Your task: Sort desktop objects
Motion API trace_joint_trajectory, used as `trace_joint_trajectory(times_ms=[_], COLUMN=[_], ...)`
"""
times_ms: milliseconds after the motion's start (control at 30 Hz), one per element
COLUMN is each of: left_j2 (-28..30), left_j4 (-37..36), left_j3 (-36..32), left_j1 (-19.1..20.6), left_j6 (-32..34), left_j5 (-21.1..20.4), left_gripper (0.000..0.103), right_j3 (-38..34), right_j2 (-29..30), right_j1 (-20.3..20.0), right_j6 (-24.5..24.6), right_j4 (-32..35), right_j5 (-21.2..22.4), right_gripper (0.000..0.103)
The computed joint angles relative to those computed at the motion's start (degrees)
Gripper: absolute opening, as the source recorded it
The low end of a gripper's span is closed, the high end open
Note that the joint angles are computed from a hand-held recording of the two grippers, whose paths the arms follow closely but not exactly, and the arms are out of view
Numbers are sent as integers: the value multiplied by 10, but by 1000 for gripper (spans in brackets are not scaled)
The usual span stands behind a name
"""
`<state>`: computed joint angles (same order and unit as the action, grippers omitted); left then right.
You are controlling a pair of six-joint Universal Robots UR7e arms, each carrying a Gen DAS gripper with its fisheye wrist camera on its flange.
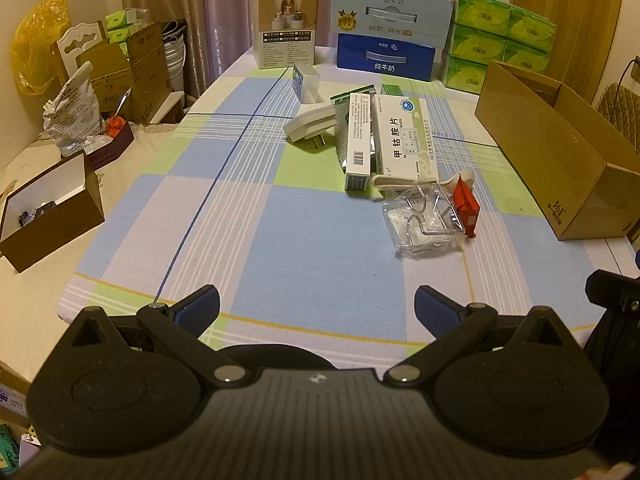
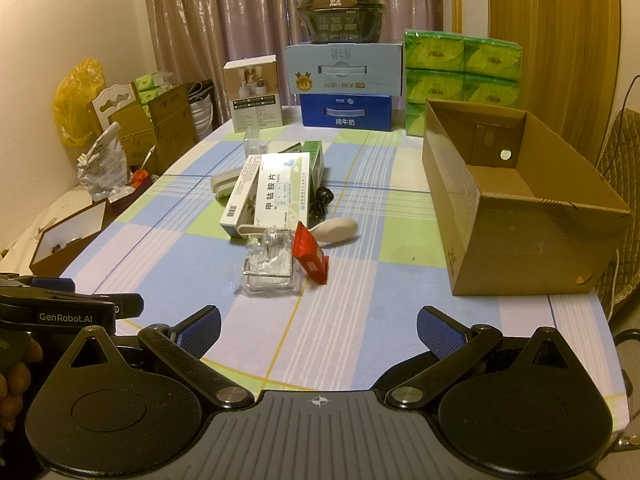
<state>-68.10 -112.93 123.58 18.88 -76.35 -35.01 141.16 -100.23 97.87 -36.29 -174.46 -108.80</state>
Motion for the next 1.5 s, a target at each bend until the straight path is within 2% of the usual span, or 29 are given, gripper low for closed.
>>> trace_joint_trajectory(times_ms=[633, 1033, 1500], left_j2=[0, -3, 8], left_j4=[0, 7, 0], left_j3=[-1, 0, -17], left_j1=[0, 1, 13], left_j6=[1, -3, 48], left_j5=[0, -5, -17], left_gripper=[102, 102, 102], right_j3=[-2, -22, -36], right_j2=[3, 23, 41], right_j1=[-1, 5, -6], right_j6=[1, 18, 13], right_j4=[2, 31, 25], right_j5=[-2, -11, -12], right_gripper=[101, 101, 101])
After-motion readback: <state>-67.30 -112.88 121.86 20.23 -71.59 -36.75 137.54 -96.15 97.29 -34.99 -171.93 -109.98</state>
